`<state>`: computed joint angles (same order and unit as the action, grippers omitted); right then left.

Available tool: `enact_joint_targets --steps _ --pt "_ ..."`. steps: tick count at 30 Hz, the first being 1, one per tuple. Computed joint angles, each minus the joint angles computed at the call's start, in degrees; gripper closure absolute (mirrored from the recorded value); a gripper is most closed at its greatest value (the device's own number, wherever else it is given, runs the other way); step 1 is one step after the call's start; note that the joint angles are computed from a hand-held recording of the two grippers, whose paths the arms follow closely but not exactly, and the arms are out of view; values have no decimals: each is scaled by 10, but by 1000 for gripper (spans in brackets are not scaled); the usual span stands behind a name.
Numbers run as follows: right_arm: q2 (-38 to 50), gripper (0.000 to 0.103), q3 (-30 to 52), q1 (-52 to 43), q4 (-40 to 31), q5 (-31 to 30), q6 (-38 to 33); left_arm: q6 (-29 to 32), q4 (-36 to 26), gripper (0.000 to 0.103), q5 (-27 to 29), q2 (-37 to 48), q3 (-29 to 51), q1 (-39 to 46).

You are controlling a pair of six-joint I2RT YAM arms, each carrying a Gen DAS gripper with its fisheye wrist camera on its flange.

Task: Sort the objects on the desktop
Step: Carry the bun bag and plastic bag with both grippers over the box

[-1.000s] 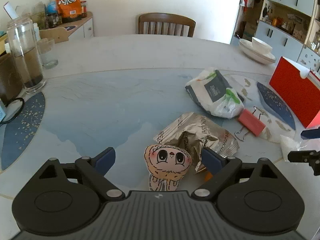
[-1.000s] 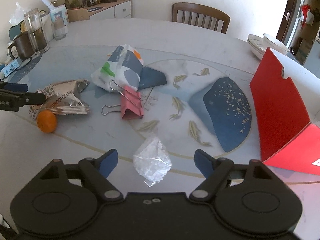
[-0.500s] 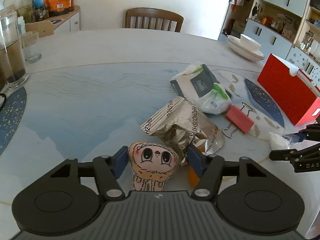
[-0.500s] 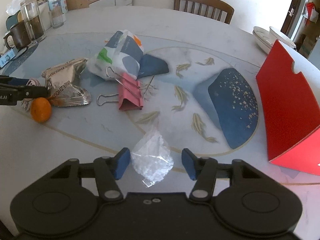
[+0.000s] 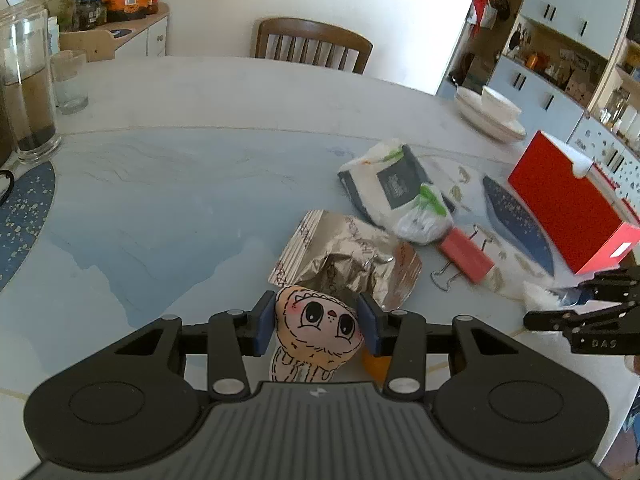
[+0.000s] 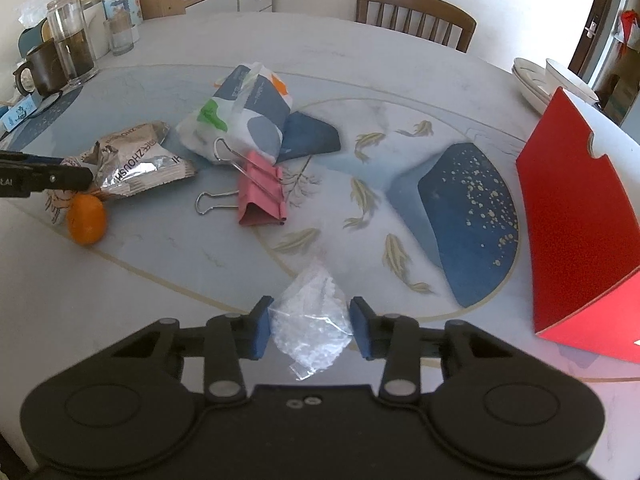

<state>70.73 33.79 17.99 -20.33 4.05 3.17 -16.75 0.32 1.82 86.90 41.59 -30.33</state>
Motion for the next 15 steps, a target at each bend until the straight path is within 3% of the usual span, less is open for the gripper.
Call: enact_joint_targets --steps 15 --pt "-70 65 0 -50 -44 -28 -25 -53 -41 61 -29 -58 6 -46"
